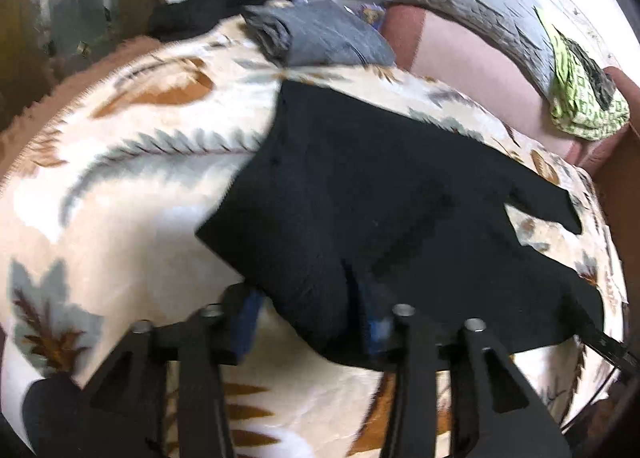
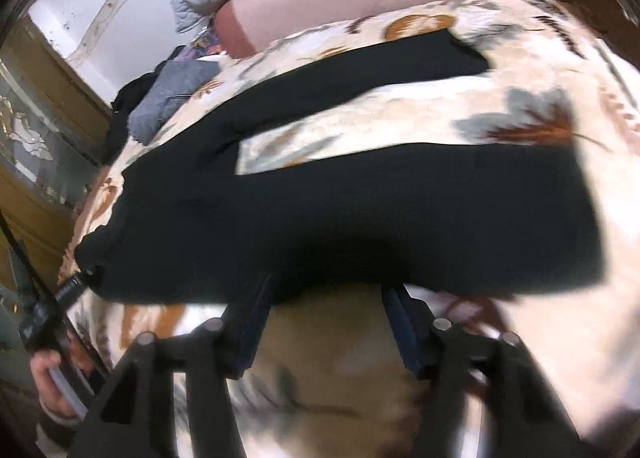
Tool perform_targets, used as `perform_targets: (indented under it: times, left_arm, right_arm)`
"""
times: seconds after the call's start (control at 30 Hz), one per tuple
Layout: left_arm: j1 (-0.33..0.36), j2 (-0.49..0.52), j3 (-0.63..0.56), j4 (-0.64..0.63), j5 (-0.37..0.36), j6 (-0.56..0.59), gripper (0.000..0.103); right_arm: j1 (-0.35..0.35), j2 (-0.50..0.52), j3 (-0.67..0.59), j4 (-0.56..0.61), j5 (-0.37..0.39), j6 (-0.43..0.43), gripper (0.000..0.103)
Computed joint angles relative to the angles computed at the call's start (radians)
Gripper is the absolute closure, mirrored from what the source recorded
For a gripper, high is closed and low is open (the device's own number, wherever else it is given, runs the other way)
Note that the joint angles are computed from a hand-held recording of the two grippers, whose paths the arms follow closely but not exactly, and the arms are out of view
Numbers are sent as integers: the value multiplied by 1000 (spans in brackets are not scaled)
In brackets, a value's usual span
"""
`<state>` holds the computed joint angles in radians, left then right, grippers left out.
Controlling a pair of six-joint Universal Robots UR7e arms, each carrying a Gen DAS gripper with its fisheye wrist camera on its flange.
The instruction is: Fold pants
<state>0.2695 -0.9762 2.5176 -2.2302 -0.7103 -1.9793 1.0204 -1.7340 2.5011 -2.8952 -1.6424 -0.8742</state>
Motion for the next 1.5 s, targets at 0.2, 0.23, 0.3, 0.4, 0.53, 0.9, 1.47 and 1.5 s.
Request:
perform_targets:
  times: [0.2, 0.23, 0.3, 0.4, 0.53, 0.9, 1.47, 1.5]
  left_arm:
    - [-44, -54, -20, 173, -7, -98, 46]
    - [-56, -61, -22, 195, -4, -123, 43]
    - [-68, -68, -22, 204, 8, -136, 37]
    - [-60, -54, -33, 175, 29, -91, 36]
    - [-23, -11, -36, 45, 40, 21, 36]
    - [48, 101, -39, -145, 13, 144, 36]
    - [78, 53, -49, -148, 35, 224, 24]
    - [86, 51, -52, -153, 39, 243, 24]
  right_arm:
    - [-42, -25, -41, -172, -51, 64, 37]
    - [-45, -14, -63, -176, -61, 92, 36]
    - [-44, 18, -104, -165, -69, 112, 36]
    - [4, 131, -152, -284, -183, 93, 37]
    - [2, 223, -217, -291, -216, 93, 46]
    - [15, 266, -197, -451, -208, -24, 102]
    - [124, 163, -173, -55, 27, -30, 47]
    - [143, 180, -175, -50, 15, -34, 47]
